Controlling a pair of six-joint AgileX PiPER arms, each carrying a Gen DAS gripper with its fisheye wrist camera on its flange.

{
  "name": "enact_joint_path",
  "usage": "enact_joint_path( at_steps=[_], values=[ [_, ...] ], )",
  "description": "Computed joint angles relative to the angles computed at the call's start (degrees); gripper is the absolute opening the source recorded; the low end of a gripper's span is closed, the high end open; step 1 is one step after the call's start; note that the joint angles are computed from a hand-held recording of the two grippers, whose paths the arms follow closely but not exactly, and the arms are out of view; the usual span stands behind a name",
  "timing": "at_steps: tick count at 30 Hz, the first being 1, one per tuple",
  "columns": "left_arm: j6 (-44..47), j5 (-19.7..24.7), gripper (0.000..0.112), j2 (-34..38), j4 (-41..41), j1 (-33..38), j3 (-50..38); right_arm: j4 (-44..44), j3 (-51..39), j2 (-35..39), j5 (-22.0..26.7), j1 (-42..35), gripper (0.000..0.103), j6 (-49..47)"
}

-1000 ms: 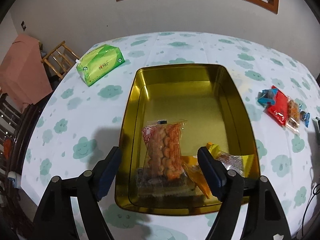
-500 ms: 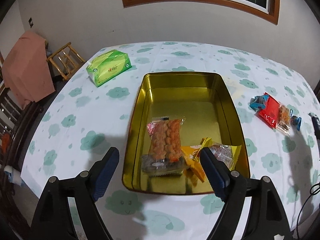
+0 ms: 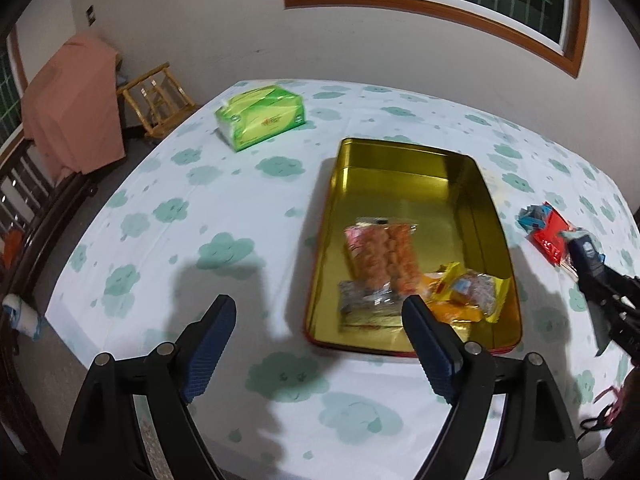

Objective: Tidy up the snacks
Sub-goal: 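Carry the blue soda-cracker pack into the tin and open the right tool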

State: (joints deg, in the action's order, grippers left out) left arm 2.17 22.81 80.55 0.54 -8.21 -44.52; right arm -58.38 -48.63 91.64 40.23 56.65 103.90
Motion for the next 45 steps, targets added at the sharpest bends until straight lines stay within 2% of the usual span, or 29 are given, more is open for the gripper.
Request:
enact_joint_path(
  at_steps=[2, 11, 22, 36, 45],
  values=[
    [1.32, 0.09, 0.083, 0.0, -1.17, 1.44, 0.25, 1.65, -4.04, 3.09, -1.6, -0.02, 0.05, -3.55],
    [11.83, -0.05, 0.083, 0.02, -9.9, 9.29, 1.36, 9.06, -18.91, 14.65, -3.11, 1.54, 0.05, -16.88],
    [19.5, 0.48, 0.083, 0.3, -16.66, 15.29, 2.27, 13.36, -28.87, 22.3, -3.79, -1.04, 0.05, -25.54],
    [19.32, 1.02, 0.083, 0.45, -16.25, 16.26, 2.86, 17.44, -38.37, 29.24, -2.4, -3.35, 0.051, -32.46],
    [17.11, 1.18, 0.083, -0.27, -14.8, 13.7, 3.04, 17.96, -38.45, 29.76, -3.11, -3.64, 0.052, -33.31]
  ],
)
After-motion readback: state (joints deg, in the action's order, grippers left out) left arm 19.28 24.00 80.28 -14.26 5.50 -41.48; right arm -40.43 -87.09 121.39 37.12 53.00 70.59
